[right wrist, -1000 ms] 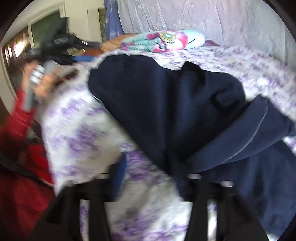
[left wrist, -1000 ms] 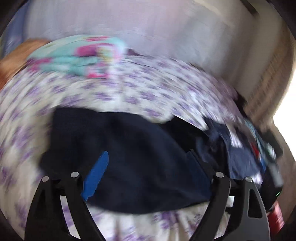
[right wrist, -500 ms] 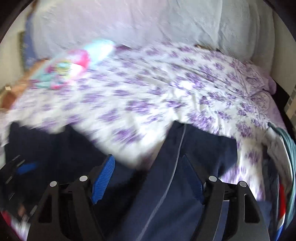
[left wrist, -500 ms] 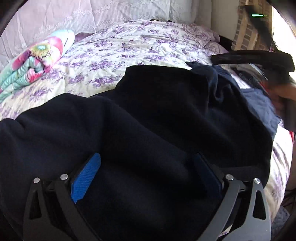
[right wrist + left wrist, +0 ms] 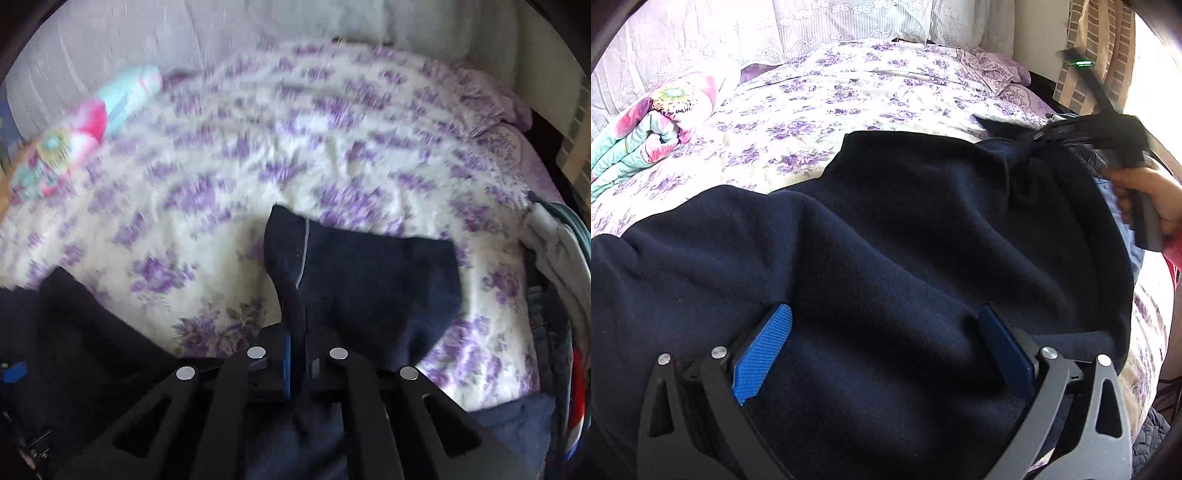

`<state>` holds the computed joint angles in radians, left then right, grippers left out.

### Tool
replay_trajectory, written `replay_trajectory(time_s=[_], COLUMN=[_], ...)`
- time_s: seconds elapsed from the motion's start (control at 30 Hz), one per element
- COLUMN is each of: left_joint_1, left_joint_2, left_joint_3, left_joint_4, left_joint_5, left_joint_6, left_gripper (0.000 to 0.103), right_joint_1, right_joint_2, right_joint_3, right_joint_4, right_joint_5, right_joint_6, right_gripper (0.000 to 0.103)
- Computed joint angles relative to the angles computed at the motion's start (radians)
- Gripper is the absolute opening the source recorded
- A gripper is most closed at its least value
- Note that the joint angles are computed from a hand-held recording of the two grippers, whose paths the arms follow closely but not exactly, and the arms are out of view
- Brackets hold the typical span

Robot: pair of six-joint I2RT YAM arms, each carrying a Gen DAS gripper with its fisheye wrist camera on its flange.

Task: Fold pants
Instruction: 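Smooth the pants flat with the left gripper while the right gripper grasps a leg hem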

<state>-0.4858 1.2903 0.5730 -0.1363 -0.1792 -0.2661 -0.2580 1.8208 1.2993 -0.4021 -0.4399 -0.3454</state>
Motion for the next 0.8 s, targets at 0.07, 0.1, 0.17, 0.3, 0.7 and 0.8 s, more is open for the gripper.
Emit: replay_trajectory(time_s=[0.07,0.1,0.17,0.3,0.7,0.8], left_joint_1=[0.004,0.0,-0.01,-0.017,-0.022,-0.017], left_joint_2=[-0.007,-0.01,-0.013,-0.006,-0.012,-0.016], left_joint_3=[-0.005,-0.007,-0.009,-0.004,-0.019,-0.024], left_joint_4=[0.002,0.001,-0.002,-0.005,0.016,0.021], left_joint_5=[0.006,0.002,-0.009,-0.021,-0.028,-0.018], left_joint_6=[0.0,-0.004,-0.009,-0.011,-0.023,-0.024], left_gripper=[0.098,0.098,0.098,0.098,0.098,0.098], right_joint_1=[-0.151,-0.26,-0.457,-0.728,-0.684,-0.671], right_joint_2=[-0.076,-0.1,-0.07,0.235,0.327,0.316], right_joint_3=[-0.055,-0.082,-0.095,0.069,0.16,0.142], right_joint_4=[-0.006,-0.013,-0.056,-0.387,-0.401,-0.327], right_joint_5=[-0.211,-0.331,-0.518,-0.6,-0.603,-0.603], right_joint_6=[0.023,0.032,0.028,-0.166,-0.128,-0.074], right_gripper=[0.005,0.005,0.005,0.008,0.055,0.034])
